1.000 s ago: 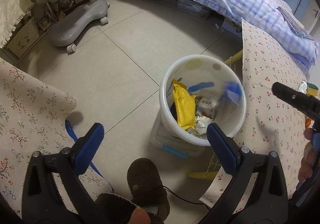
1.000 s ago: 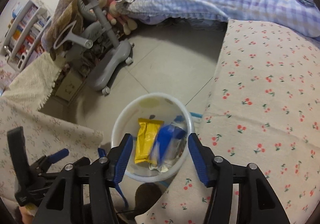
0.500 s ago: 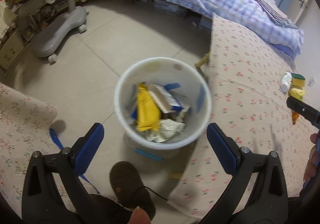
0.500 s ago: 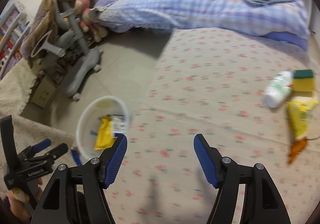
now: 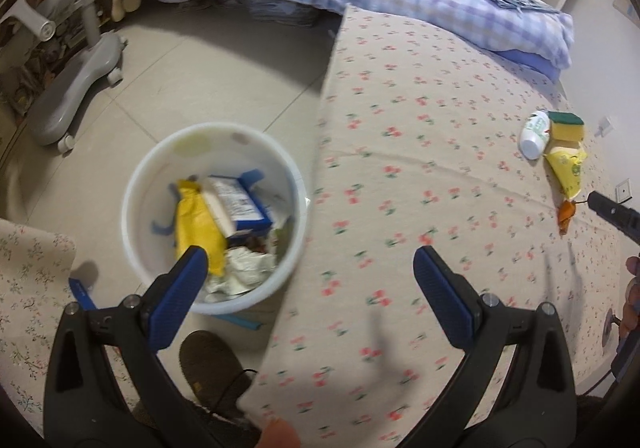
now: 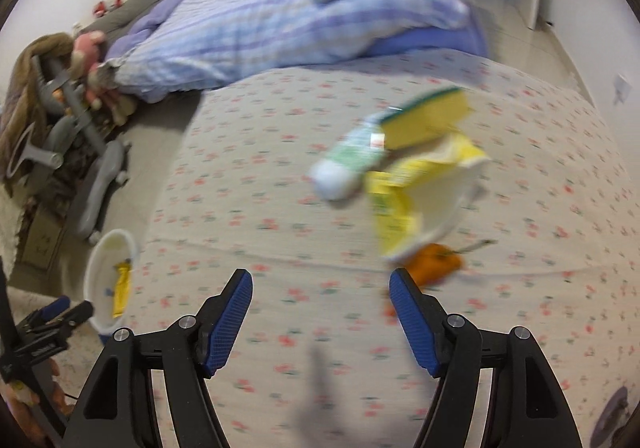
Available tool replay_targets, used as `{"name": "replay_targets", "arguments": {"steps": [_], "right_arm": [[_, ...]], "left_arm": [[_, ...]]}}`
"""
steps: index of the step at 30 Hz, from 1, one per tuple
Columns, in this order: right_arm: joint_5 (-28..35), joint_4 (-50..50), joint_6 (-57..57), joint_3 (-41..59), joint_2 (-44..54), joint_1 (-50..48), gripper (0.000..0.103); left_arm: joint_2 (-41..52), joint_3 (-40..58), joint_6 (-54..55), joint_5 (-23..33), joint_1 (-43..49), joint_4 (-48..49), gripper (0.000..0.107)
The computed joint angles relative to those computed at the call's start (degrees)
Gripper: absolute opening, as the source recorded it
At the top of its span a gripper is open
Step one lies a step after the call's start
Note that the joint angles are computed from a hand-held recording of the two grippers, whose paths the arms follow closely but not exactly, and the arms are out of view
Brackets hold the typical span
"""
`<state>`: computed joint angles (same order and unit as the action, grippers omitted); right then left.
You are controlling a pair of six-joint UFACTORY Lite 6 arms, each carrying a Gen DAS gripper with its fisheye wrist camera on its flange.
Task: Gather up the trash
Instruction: 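Return both tools to the bed and grasp the orange peel with the right tool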
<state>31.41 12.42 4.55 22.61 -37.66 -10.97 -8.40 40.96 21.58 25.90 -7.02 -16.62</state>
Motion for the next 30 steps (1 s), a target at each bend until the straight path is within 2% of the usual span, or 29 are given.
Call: {"name": "replay_targets", "arguments": {"steps": [5, 9, 12, 19, 21, 23, 24, 25, 26, 30], "right_arm": [[2.12, 9.78, -20.21, -1.74, 2.29, -17.94, 0.073], [1.86, 11.66, -26.01, -1.73, 6.32, -24.76, 0.073], [0.57, 13.12, -27.31, -1.83, 9.05, -25.36, 0.073], [-5.62, 12.82, -22.46, 0.55, 18.21, -19.44, 0.071], [-7.36, 13.01, -21.72, 1.17, 20.68, -18.81, 0.067], [-8.86, 12.93, -20.91, 1.78, 23.28, -18.24, 0.055], [-9.09, 14.72, -22.90, 1.84, 24.01, -18.60, 0.052], [-9.08, 16.77, -25.41, 1.71, 24.10, -19.25, 0.043], [-8.55, 17.68, -27.34, 1.69, 23.83, -19.80, 0.030], [-3.72, 20.39, -34.13, 0.57, 20.92, -24.86, 0.019]], "left_arm": [[1.49, 1.70, -8.87, -0.84, -7.54, 2.79, 0.102], [3.04, 3.34, -13.83, -1.45, -13.17, 3.66, 0.102], [4.29, 4.26, -15.66, -1.89, -15.62, 3.28, 0.102], [7.35, 6.20, -24.88, -3.41, -21.03, 9.23, 0.102], [7.43, 6.10, -28.47, -4.45, -22.70, 12.32, 0.102], [7.76, 6.41, -29.92, -4.87, -23.93, 13.61, 0.102], [7.93, 6.65, -30.59, -4.96, -24.72, 14.06, 0.102], [8.06, 6.94, -30.99, -5.11, -25.63, 14.17, 0.102], [8.21, 7.27, -31.12, -5.07, -26.32, 14.01, 0.102], [9.28, 9.24, -31.08, -5.42, -30.14, 11.63, 0.102]]}}
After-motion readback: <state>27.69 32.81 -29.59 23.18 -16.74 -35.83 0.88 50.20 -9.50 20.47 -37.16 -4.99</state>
